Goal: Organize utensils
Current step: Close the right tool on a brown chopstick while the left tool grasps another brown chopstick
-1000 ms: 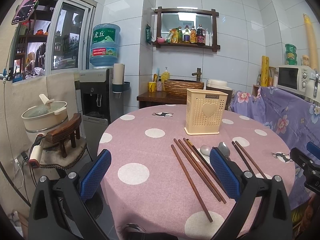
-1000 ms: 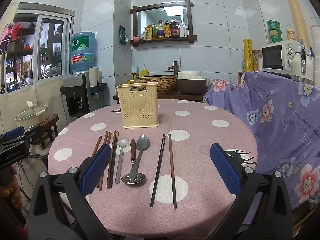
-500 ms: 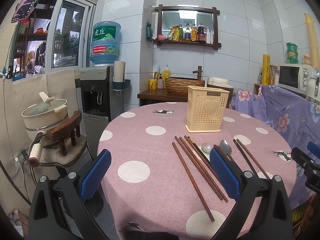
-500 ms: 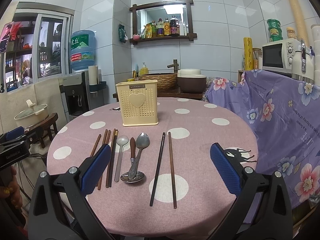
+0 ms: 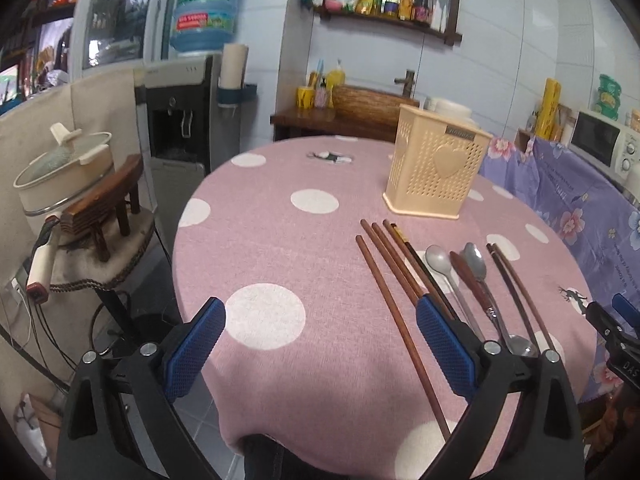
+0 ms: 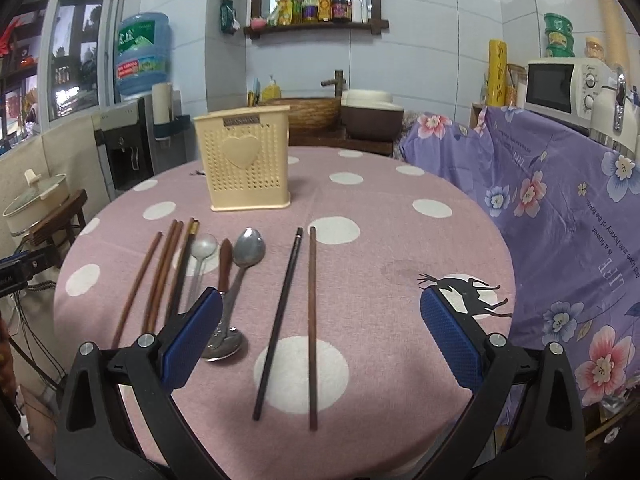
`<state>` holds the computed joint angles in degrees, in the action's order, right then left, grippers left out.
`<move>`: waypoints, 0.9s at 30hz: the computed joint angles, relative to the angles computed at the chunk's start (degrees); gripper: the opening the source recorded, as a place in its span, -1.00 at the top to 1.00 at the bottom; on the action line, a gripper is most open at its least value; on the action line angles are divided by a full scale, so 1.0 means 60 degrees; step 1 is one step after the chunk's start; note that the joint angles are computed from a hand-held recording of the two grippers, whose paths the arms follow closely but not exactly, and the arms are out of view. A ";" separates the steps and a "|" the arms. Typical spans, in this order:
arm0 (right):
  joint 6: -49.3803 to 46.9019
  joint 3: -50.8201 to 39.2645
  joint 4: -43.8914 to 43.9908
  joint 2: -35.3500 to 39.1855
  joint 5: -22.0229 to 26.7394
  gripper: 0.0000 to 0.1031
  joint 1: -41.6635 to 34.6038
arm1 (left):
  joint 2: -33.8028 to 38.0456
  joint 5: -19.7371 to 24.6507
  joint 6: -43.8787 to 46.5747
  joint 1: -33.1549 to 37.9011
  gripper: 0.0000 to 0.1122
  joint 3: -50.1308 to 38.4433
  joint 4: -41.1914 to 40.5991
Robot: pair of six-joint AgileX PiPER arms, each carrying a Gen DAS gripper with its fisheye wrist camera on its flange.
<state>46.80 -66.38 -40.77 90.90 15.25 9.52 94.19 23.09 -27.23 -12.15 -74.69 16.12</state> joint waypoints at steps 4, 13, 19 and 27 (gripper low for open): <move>-0.3167 -0.1600 0.3029 0.1117 0.0630 -0.90 -0.0449 | 0.1050 0.0950 0.0950 -0.0154 -0.50 -0.1579 -0.0504; -0.6873 -0.6350 0.6613 0.4295 0.3842 -0.45 -0.1046 | 0.3509 0.3796 0.2907 -0.0088 0.07 -0.5363 -0.2294; -0.6853 -0.7409 0.6605 0.4977 0.4544 -0.29 -0.0973 | 0.4687 0.5175 0.2837 -0.0106 0.42 -0.7201 -0.2408; -0.6859 -0.8468 0.6613 0.5524 0.5205 -0.12 -0.0962 | 0.6281 0.6936 0.2714 -0.0290 0.63 -0.9935 -0.2360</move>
